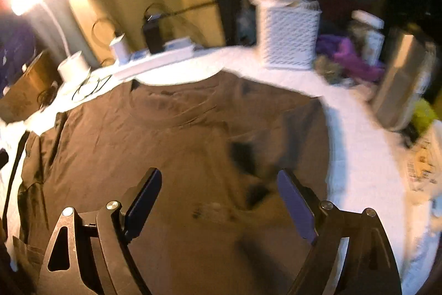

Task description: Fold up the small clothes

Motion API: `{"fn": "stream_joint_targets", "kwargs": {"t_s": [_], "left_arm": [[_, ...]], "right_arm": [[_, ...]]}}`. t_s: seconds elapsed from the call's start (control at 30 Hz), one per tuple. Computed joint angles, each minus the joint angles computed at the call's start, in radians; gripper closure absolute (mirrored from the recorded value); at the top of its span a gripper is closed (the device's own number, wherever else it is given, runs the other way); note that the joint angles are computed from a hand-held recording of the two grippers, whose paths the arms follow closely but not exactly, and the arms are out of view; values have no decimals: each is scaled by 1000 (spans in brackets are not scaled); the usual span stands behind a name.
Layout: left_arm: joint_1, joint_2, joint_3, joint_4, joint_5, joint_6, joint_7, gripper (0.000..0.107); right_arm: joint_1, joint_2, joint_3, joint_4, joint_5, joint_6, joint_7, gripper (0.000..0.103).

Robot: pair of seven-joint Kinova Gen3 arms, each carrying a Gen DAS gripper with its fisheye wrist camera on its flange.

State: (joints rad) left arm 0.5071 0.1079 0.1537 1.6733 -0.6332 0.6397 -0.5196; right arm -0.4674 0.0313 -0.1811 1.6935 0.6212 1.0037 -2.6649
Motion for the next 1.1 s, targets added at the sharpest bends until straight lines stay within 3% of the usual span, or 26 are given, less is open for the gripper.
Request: {"fn": "stream_joint_targets", "kwargs": {"t_s": [0.13, 0.27, 0.33, 0.47, 0.67, 0.7, 0.73, 0.83, 1.1], "left_arm": [[12, 5, 10, -9, 4, 12, -8, 6], [33, 11, 17, -27, 1, 36, -18, 6], [44, 12, 18, -32, -8, 50, -13, 6], [59, 9, 20, -38, -22, 74, 1, 6], [66, -1, 28, -29, -41, 102, 28, 6], [66, -2, 30, -28, -42, 105, 30, 6], [65, -3, 31, -27, -43, 107, 31, 6], [63, -5, 35, -24, -44, 110, 30, 6], [51, -27, 42, 2, -43, 108, 39, 6]], "right_arm": [[17, -81, -17, 71, 45, 49, -84, 16], [81, -148, -10, 151, -37, -10, -76, 17], [97, -170, 3, 189, -82, -69, -51, 33], [149, -161, -24, 207, -114, -82, -41, 47], [181, -182, -46, 234, -92, -65, -106, 49], [185, -188, -39, 242, -102, -77, -97, 64], [189, -193, -28, 247, -122, -95, -73, 85], [193, -197, -45, 247, -128, -117, -42, 98], [116, -171, -148, 175, -40, -21, -58, 98]]}}
